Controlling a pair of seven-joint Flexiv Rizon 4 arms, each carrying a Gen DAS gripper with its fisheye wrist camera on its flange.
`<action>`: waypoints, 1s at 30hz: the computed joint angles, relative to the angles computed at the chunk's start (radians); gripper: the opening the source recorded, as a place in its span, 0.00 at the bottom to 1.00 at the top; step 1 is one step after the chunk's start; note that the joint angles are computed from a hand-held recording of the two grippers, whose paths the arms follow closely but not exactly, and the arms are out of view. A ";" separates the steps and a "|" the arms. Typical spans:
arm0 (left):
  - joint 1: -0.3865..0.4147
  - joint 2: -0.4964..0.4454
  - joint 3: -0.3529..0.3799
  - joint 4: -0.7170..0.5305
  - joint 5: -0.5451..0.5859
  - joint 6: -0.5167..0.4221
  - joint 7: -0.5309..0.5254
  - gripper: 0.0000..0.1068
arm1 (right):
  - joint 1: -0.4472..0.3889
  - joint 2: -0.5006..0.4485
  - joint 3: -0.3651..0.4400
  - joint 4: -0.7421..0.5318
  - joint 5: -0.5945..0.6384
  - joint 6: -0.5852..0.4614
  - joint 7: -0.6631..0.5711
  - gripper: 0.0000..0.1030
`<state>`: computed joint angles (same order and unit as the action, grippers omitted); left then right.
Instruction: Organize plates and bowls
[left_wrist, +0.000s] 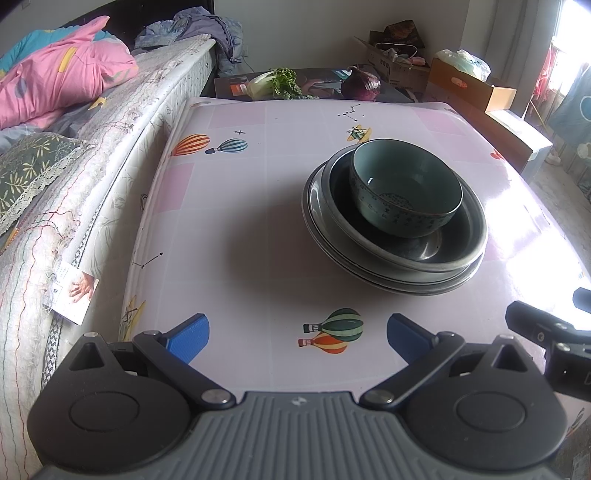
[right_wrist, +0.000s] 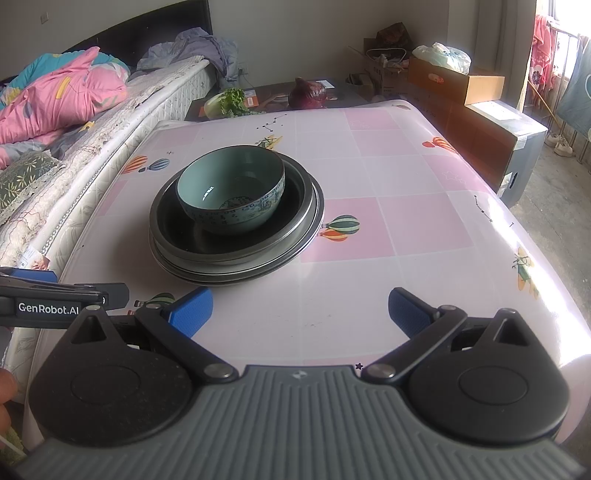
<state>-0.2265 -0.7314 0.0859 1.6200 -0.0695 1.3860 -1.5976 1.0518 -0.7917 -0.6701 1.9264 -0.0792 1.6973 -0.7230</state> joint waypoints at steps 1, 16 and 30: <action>0.002 0.000 -0.002 0.001 0.000 0.001 0.001 0.96 | 0.001 0.000 -0.001 0.000 0.000 0.000 0.000 0.99; 0.000 0.002 0.002 -0.002 0.004 -0.003 -0.006 0.96 | 0.008 0.000 -0.004 -0.001 0.002 -0.001 -0.003 0.99; -0.006 0.008 0.007 -0.004 0.010 -0.008 -0.016 0.96 | 0.008 0.001 -0.003 -0.001 0.001 -0.001 -0.003 0.99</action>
<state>-0.2321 -0.7239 0.0931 1.6165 -0.0599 1.3777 -1.6134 1.0595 -0.7911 -0.6735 1.9250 -0.0784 1.6966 -0.7258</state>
